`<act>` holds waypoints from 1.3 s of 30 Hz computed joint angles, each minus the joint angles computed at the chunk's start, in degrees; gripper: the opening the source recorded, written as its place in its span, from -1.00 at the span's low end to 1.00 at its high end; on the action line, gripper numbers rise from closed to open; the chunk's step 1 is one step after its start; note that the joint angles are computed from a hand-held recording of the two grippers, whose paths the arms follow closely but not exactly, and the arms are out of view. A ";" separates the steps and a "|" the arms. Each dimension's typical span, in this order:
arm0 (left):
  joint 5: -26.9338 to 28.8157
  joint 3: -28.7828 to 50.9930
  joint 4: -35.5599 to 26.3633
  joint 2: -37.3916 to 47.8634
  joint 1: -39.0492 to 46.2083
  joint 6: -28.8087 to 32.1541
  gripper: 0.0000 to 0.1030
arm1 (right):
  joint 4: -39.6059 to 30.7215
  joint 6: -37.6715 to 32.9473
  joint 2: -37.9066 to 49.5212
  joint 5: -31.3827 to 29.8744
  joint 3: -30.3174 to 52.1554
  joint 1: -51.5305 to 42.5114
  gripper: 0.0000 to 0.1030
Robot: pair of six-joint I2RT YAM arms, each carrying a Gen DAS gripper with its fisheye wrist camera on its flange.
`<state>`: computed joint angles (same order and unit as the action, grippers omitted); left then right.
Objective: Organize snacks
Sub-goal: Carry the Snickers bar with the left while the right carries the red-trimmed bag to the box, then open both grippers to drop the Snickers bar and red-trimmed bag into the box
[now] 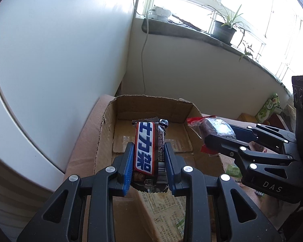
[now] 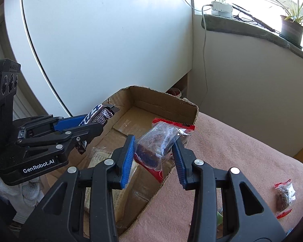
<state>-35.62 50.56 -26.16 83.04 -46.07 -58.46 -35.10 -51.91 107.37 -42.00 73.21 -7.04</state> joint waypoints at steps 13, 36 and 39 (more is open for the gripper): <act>1.82 -1.28 1.46 -0.10 3.42 1.61 -0.46 | 3.04 2.62 4.03 1.86 2.58 4.68 -0.17; -3.47 -1.07 -4.15 -3.96 -2.33 -4.10 -0.39 | -0.20 1.37 0.17 -0.53 2.25 0.55 0.30; -4.72 -0.12 -5.37 -3.89 -4.40 -5.45 -0.39 | -2.26 -0.63 -0.84 -1.41 2.28 -1.64 0.30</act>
